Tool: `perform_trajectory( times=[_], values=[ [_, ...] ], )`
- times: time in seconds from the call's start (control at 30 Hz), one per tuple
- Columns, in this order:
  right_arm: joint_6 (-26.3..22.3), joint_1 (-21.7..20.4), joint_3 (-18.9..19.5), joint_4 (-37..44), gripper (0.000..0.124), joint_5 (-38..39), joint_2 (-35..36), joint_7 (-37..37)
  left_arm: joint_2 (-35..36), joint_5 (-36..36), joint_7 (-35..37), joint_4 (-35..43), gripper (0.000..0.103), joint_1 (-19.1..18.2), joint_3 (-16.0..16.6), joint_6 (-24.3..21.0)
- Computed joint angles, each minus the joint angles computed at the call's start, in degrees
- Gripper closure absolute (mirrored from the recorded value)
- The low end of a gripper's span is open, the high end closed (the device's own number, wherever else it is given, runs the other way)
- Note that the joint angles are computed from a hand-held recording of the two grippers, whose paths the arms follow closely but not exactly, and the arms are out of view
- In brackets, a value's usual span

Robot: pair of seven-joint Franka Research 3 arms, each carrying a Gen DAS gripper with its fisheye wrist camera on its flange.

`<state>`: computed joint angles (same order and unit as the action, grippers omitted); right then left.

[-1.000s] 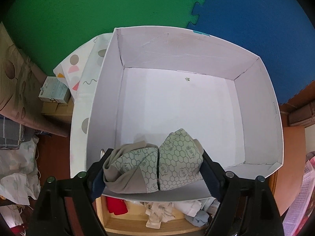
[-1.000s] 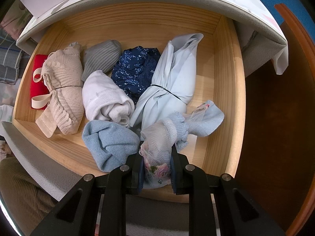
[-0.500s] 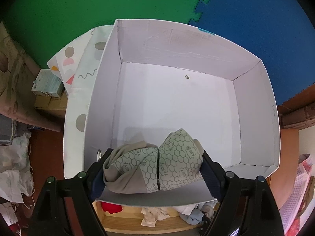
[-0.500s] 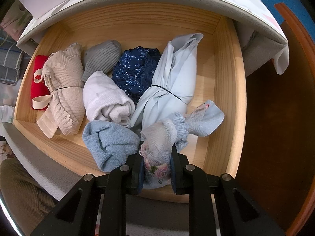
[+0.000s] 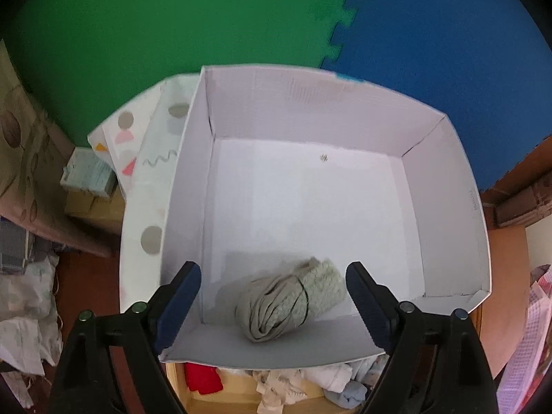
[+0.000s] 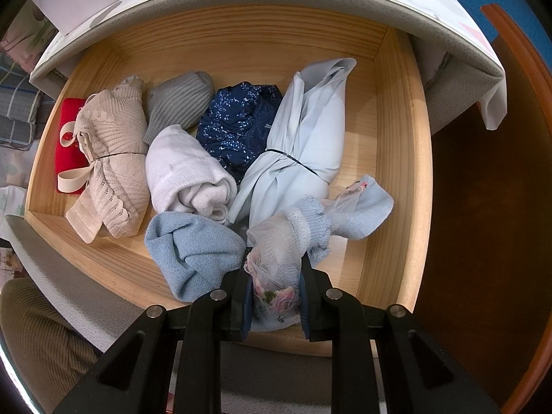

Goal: Take underwear out of drawer
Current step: 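Move the empty left tool back over the open drawer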

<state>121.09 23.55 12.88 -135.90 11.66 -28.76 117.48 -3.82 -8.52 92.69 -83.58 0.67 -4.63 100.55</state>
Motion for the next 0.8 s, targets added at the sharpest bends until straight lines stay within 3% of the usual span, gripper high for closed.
perform_trajectory(
  times=[0.2, 0.37, 0.53, 0.8],
  values=[
    [0.0, 0.0, 0.0, 0.1, 0.104, -0.1, 0.1, 0.1, -1.0, 4.0, 0.1, 0.3, 0.015, -0.2, -0.3, -2.3],
    [-0.4, -0.1, 0.1, 0.4, 0.104, -0.5, 0.1, 0.2, -3.7, 2.7, 1.2, -1.2, 0.015, -0.1, 0.4, -3.4],
    [-0.9, -0.1, 0.5, 1.0, 0.104, -1.2, 0.4, 0.9, -9.1, 9.1, 4.1, -5.7, 0.015, -1.0, 0.0, 1.0],
    [-0.5, 0.1, 0.6, 0.6, 0.104, -1.4, -0.2, 1.8, -19.7, 5.7, 7.0, -17.1, 0.015, -1.8, 3.9, 6.1]
  ],
)
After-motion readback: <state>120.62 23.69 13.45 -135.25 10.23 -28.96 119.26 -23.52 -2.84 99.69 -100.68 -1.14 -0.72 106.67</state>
